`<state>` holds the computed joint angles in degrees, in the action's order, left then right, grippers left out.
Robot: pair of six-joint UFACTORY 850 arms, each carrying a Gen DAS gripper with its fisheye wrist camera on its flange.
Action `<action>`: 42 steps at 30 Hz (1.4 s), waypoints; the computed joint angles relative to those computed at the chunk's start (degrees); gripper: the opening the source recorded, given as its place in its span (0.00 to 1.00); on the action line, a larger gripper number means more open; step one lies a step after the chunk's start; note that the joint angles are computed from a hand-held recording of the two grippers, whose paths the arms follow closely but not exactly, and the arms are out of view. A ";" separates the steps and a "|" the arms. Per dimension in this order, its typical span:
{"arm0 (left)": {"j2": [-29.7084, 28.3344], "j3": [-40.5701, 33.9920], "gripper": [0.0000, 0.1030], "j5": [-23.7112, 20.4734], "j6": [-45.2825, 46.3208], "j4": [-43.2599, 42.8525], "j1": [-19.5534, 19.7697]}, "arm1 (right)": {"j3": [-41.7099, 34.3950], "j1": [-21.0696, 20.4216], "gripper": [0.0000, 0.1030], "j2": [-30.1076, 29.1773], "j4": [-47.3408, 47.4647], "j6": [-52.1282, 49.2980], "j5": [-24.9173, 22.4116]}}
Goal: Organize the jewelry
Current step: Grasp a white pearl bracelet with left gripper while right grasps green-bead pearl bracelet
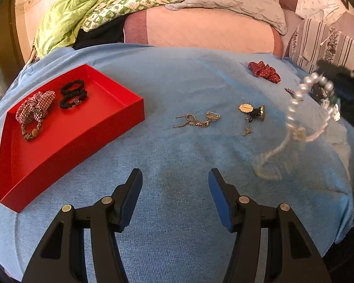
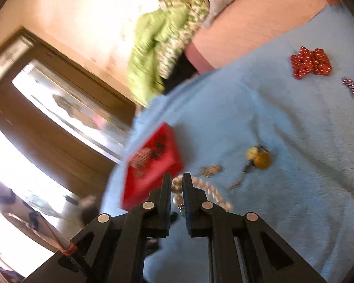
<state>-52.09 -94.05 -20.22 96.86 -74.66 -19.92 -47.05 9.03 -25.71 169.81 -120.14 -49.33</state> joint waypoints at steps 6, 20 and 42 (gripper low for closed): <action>-0.19 -0.33 0.55 -0.27 -0.20 -0.38 -0.13 | 1.27 0.42 0.10 1.66 -0.03 -1.76 -0.09; -1.50 -2.27 0.55 -11.49 -2.25 5.70 -1.25 | 3.69 0.21 0.10 3.89 7.92 -4.92 6.25; 2.54 3.13 0.05 -13.26 24.22 -15.91 -1.32 | 2.83 1.08 0.10 3.82 7.49 -8.21 6.73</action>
